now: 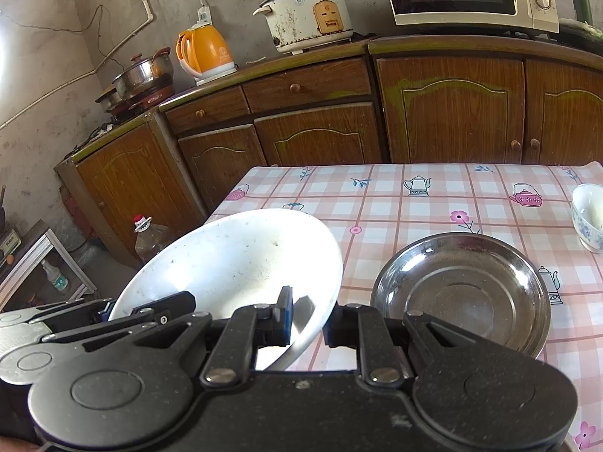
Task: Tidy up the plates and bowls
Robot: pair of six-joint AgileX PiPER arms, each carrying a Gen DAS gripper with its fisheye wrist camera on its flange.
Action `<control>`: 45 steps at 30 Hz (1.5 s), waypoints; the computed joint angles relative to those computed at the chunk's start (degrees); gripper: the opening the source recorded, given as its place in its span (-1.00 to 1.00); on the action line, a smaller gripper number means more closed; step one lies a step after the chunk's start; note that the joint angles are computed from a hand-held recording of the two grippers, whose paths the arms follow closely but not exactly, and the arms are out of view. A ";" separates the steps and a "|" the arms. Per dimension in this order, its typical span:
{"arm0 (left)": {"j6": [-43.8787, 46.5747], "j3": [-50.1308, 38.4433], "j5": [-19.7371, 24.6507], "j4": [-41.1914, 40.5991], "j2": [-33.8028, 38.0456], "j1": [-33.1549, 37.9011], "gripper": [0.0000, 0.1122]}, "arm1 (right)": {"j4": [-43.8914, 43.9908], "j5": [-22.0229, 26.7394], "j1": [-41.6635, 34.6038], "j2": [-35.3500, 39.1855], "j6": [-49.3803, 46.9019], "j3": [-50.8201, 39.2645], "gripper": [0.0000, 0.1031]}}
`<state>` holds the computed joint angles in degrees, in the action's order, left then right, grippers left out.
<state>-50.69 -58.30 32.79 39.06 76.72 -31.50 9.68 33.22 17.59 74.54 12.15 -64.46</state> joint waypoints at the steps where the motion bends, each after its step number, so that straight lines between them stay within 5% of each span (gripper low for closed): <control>1: -0.04 0.03 0.00 0.07 -0.01 -0.02 -0.55 | -0.06 -0.01 0.05 -0.10 0.05 0.13 -0.60; 45: -12.21 8.88 1.13 5.35 -3.86 -7.78 -0.55 | -3.30 -0.80 1.03 -9.13 2.87 12.13 -0.60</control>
